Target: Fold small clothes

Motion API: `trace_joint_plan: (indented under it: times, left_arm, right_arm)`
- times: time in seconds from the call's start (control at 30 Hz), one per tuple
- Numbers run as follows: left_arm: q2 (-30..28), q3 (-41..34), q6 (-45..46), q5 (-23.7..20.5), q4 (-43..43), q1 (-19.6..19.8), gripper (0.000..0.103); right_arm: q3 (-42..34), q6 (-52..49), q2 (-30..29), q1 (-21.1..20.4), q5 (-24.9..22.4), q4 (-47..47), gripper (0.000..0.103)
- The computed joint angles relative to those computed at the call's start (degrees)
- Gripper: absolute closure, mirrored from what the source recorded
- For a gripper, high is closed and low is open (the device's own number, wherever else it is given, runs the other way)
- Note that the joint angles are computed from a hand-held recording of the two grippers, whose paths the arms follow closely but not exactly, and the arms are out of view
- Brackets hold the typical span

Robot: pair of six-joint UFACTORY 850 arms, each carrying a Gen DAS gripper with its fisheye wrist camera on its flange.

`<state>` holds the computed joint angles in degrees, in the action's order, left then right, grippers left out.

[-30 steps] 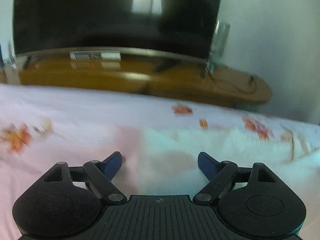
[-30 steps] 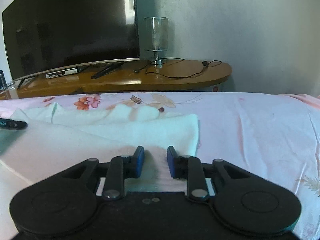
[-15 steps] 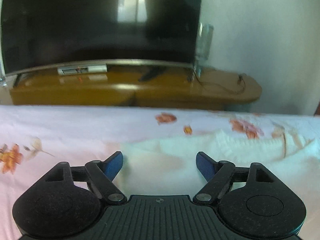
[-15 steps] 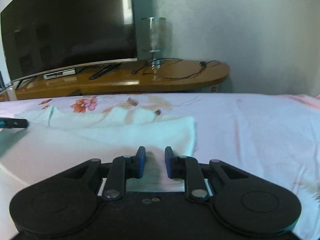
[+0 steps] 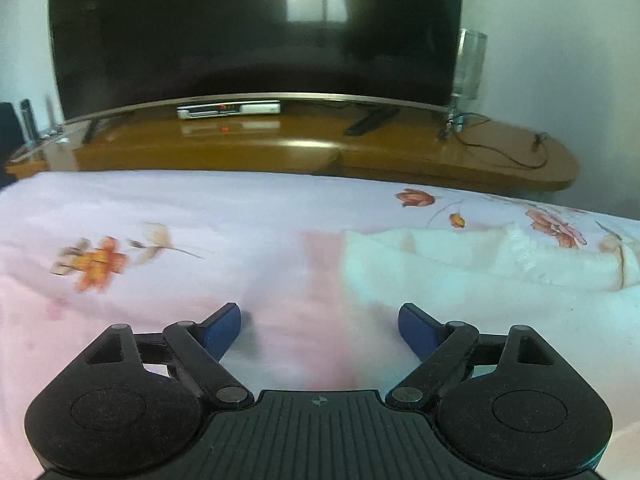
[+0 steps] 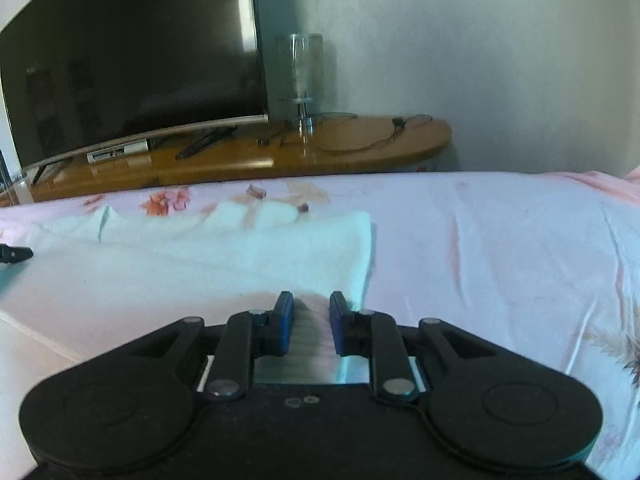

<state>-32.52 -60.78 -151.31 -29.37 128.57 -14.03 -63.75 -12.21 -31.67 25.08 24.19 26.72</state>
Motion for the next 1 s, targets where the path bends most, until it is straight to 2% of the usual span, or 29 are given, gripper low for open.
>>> trace_joint_plan:
  times: [0.03, 0.07, 0.13, 0.17, 0.23, 0.3, 0.37, 0.43, 0.47, 0.53, 0.57, 0.6, 0.63, 0.67, 0.77, 0.87, 0.93, 1.0]
  left_arm:
    - [1.7, 2.0, -2.6, -1.3, 2.5, -0.4, 0.017]
    - [2.6, 3.4, -6.1, -2.3, 5.7, -0.6, 0.017]
    - [3.3, 5.2, -5.8, -1.2, 5.8, -1.2, 0.017]
    - [2.9, 5.4, -3.2, -0.6, 3.8, -1.5, 0.017]
    - [3.4, 7.0, -3.5, -1.6, 2.2, -1.8, 0.009]
    - [4.9, 7.3, -0.3, 0.2, -2.7, -1.8, 0.009]
    - [7.8, 10.4, 0.0, -1.2, -2.4, -2.6, 0.009]
    - [11.4, 15.3, -4.0, -1.8, 1.2, -3.3, 0.009]
    - [13.6, 18.2, -6.3, -2.3, 3.1, -3.9, 0.009]
    - [18.4, 25.1, -9.4, -2.5, 5.7, -5.5, 0.01]
    - [20.6, 28.3, -10.2, -2.0, 6.1, -6.5, 0.015]
    - [23.1, 32.0, -11.0, -1.7, 5.6, -7.9, 0.033]
    - [25.3, 35.2, -12.2, -1.8, 4.8, -9.2, 0.036]
    - [28.1, 38.6, -13.7, -3.3, 3.8, -11.2, 0.036]
    - [36.2, 45.7, -8.3, -2.6, -5.8, -17.9, 0.036]
    - [46.0, 51.9, -10.3, 1.7, -10.8, -23.2, 0.036]
    - [51.6, 55.1, -13.9, 4.5, -10.4, -24.9, 0.036]
    - [56.8, 58.3, -23.5, 7.4, -3.3, -25.2, 0.036]
  right_arm:
    - [0.2, 0.6, 0.7, 0.0, -0.2, 0.4, 0.083]
    - [1.4, 1.4, 1.8, 0.3, 1.5, -0.4, 0.081]
    - [3.9, -0.3, 3.5, 1.2, 4.7, -0.6, 0.079]
    - [4.0, -2.1, 3.6, 1.4, 3.5, 0.2, 0.079]
    - [2.6, -9.3, 1.9, 1.8, -0.4, 5.6, 0.079]
    - [2.7, -15.3, 2.2, 2.8, 0.5, 10.7, 0.079]
    - [3.8, -13.8, 4.4, 2.9, -0.7, 11.5, 0.075]
    - [7.1, -10.5, 7.4, 3.0, 0.3, 10.0, 0.073]
    - [9.4, -8.5, 9.3, 3.0, 0.4, 9.1, 0.072]
    - [15.0, 1.9, 14.2, 2.2, -0.7, 1.5, 0.072]
    - [18.2, 6.6, 16.9, 2.2, -1.1, -2.1, 0.072]
    - [21.3, 9.9, 19.4, 2.2, -1.7, -4.6, 0.072]
    - [24.5, 12.1, 22.0, 2.3, -2.2, -5.9, 0.073]
    - [28.1, 15.1, 25.1, 2.6, -3.1, -7.2, 0.074]
    - [37.8, 22.8, 34.6, 4.2, -6.0, -8.4, 0.075]
    - [45.9, 34.9, 44.1, 6.4, -9.5, -12.0, 0.075]
    - [51.0, 45.9, 50.4, 8.2, -10.2, -16.8, 0.075]
    - [54.8, 57.9, 56.0, 9.9, -11.1, -23.1, 0.075]
